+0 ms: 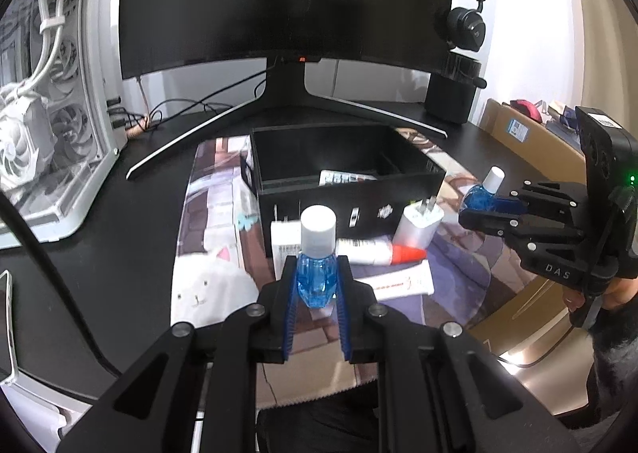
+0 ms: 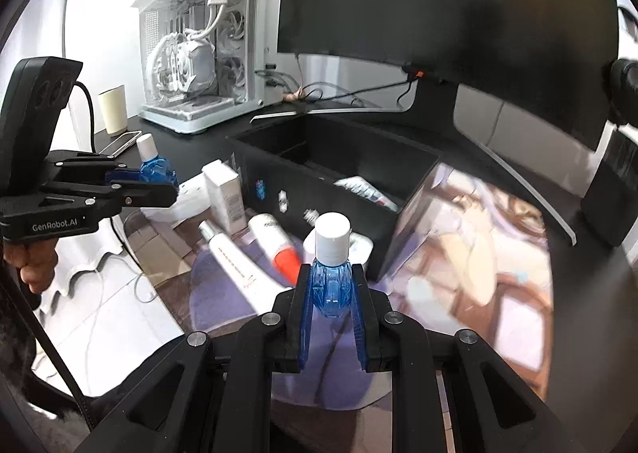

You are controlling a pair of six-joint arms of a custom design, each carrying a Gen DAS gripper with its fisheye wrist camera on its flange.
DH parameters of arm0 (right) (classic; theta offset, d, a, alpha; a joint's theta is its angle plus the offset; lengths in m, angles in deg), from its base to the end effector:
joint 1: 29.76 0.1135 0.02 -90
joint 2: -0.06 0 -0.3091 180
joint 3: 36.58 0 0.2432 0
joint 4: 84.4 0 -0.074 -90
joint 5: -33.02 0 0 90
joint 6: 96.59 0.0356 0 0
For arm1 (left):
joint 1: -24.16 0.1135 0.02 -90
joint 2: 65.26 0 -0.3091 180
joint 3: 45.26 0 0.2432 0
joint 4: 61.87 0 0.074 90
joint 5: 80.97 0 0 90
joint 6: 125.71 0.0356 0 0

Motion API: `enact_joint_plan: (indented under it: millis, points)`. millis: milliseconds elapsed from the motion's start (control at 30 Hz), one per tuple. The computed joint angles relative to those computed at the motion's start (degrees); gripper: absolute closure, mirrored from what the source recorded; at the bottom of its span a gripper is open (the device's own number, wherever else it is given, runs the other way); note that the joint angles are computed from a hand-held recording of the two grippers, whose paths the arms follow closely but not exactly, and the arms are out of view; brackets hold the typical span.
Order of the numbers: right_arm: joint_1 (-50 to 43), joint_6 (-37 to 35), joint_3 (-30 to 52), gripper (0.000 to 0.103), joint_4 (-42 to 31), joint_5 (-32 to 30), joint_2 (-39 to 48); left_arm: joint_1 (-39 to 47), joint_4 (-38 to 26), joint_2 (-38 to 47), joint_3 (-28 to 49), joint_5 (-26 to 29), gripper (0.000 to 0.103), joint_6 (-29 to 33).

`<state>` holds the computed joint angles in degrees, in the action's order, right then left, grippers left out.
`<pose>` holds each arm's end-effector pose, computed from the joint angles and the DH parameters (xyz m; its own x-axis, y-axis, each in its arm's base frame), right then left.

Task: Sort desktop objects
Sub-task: 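Lift both blue bottles and carry them toward the black box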

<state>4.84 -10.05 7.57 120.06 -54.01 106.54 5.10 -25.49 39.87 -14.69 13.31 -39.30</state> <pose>0.2538 0.1729 0.1273 -0.4722 -0.3990 -0.7860 -0.5629 0.8227 -0.0794 0.2368 -0.0846 0.1098 -0.6070 0.1436 -0.7816 0.3438 0.9342 -0.0953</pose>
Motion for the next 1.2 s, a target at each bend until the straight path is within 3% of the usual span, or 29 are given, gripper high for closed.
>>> enact_joint_plan:
  millis: [200,500,1200]
  points:
    - [-2.12,-2.40,1.31,0.086,-3.17,-1.25,-3.71,1.42,-5.50,-2.95,4.09,3.77,0.088,1.02]
    - [-3.77,-5.82,5.66,0.086,-8.36,-2.90,-5.85,2.22,-12.53,-3.14,11.51,4.78,0.088,2.33]
    - [-5.07,-7.03,16.33,0.086,-13.99,-4.99,-1.34,2.03,-17.65,2.18,22.88,3.17,0.088,2.27]
